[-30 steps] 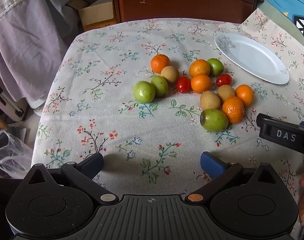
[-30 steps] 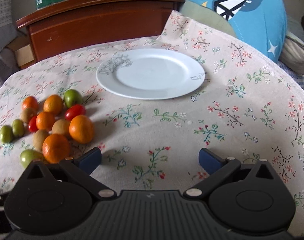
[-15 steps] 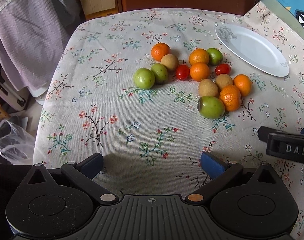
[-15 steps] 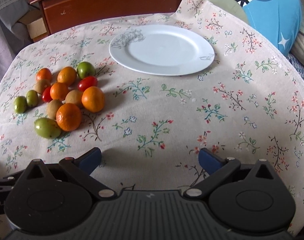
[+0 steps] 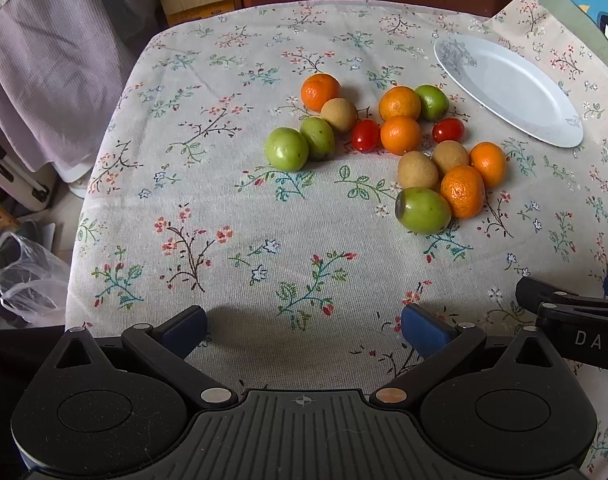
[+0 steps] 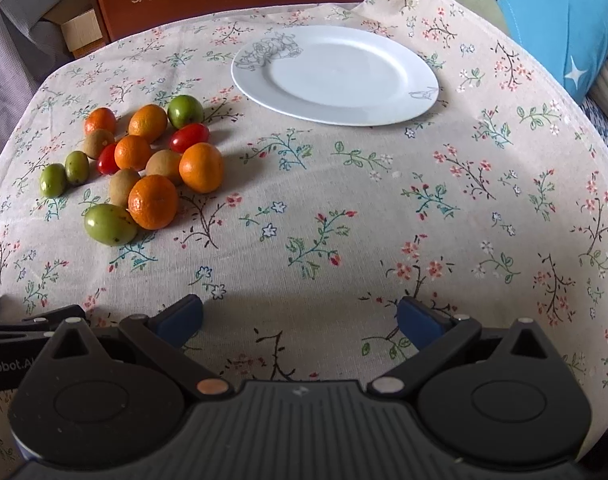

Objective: Organize fruits

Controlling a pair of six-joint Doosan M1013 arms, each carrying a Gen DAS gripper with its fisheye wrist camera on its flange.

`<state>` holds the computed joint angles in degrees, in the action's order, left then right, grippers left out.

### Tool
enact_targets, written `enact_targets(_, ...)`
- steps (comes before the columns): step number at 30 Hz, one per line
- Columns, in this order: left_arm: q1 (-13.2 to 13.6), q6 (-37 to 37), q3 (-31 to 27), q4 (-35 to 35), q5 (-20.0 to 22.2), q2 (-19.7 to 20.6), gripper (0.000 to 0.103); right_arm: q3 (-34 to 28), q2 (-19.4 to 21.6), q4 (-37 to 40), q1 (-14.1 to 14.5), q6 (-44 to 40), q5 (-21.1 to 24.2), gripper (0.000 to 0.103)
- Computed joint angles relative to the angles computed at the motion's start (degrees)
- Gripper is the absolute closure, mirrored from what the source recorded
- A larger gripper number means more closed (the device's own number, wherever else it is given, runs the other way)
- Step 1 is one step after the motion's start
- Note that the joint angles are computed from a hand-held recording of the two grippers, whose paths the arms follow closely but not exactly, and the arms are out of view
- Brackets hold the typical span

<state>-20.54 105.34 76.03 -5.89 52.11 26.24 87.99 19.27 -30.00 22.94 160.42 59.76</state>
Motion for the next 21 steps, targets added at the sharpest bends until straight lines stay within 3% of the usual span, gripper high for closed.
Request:
enact_targets(9,-0.11,0.40,-2.28,0.41,3.44,1.17,0.000,-1.23,0.48,2.56,-0.56,-1.13,1.76,0.001)
enact_targets(21,-0.60,-1.32,-5.56,1.47,7.95,2.95,0.000,-3.64,1.33,10.29,-2.92,-11.18,3.60,0.001)
